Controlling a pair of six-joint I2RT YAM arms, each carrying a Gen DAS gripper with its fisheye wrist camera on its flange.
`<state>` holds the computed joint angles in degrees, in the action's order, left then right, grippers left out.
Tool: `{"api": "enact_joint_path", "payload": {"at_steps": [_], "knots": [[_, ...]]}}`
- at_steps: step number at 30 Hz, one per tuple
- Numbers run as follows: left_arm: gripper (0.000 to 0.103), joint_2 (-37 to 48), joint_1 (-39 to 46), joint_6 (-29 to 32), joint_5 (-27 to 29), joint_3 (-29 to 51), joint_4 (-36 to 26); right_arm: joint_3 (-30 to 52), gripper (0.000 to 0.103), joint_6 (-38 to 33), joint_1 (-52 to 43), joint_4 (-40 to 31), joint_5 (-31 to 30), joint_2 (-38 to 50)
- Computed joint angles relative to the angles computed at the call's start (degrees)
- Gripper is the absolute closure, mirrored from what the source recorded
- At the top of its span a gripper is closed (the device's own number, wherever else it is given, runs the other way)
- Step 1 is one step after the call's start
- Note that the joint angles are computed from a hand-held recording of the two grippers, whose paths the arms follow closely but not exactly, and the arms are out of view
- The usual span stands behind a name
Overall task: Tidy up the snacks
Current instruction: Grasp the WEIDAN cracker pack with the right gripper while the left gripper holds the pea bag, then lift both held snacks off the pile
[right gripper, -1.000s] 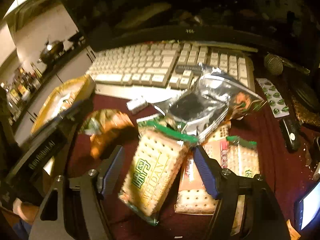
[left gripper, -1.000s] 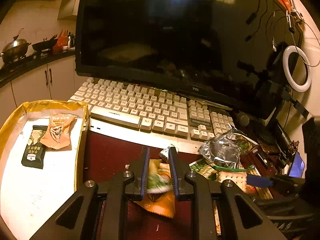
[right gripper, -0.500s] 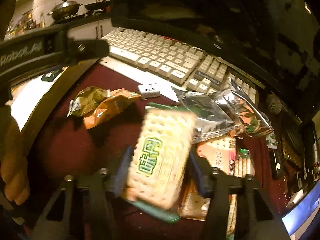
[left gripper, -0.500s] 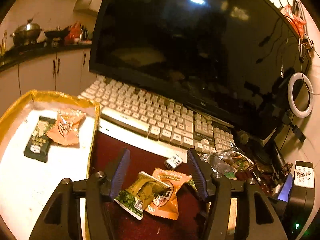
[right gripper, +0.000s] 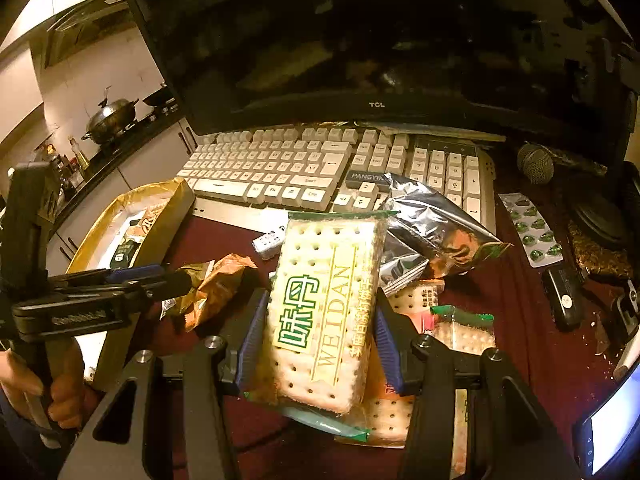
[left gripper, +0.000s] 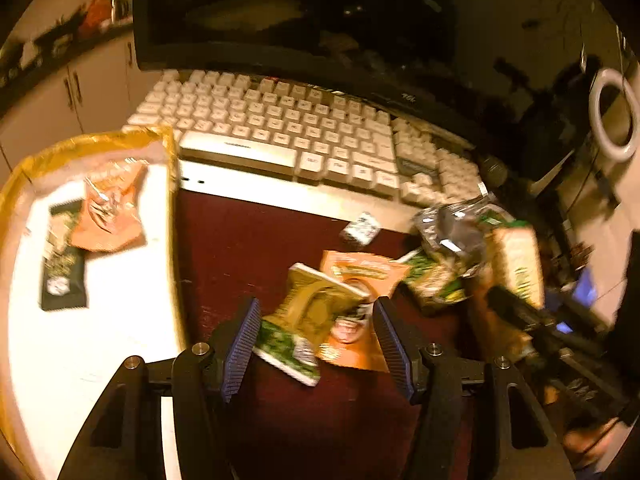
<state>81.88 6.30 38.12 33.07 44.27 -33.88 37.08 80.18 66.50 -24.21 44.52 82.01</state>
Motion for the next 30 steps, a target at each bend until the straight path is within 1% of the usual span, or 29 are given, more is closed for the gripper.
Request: {"api": "enact_joint_path", "payload": {"at_steps": [1,2,3,4,7,10,16,17,18,24,26,30], "knots": [[0.043,-0.67,-0.28,0.53,-0.65,-0.85,1.24,-0.37,0.053,-0.14,0.13,0.61,-0.01,-0.4],[0.05,-0.84,-0.72,1.05,-1.02,-1.18,1.85,-0.52,0.053,-0.52,0.09,1.04,0.02,-0.56],[0.053,-1.04,-1.3,1.17,-1.96,-1.79,3.13,-0.4,0.053,-0.55,0.15,0.92,0.24,-0.44],[0.053,-0.91,-2.19,0.43,-3.87,-2.38,4.9,-0.37,0.053,-0.33,0.33,0.78,0.5,-0.44],[0.053,1.23,-3.8,0.22,-6.62,-1.7,5.31,-0.64,0.053,-0.49,0.63,1.3,0.84,-0.77],[0.053,0.09,-5.94,-1.04,-9.44,-3.51,7.57,-0.57,0.053,-0.49,0.78,1.2,1.04,-0.67],[0.053,-3.6,-8.28,-4.88,-10.91,-7.75,12.45,0.09,0.053,0.92,1.4,0.17,1.82,-0.09],[0.058,-4.34,-8.39,-5.29,-10.86,-8.74,13.36,0.07,0.053,1.05,1.51,0.08,2.0,-0.08],[0.068,-4.58,-8.08,-5.38,-10.36,-9.1,13.54,0.14,0.053,1.36,1.64,-0.19,2.24,0.01],[0.071,-5.45,-5.31,-7.51,-5.4,-11.09,14.82,0.2,0.053,2.78,2.21,-1.02,3.24,-0.29],[0.072,-5.14,-4.18,-8.06,-3.14,-10.95,14.19,0.26,0.053,3.08,2.46,-1.3,3.55,-0.51],[0.072,-7.12,-3.22,-8.71,-0.88,-12.1,14.34,0.42,0.053,3.13,3.15,-1.41,4.34,-0.95]]}}
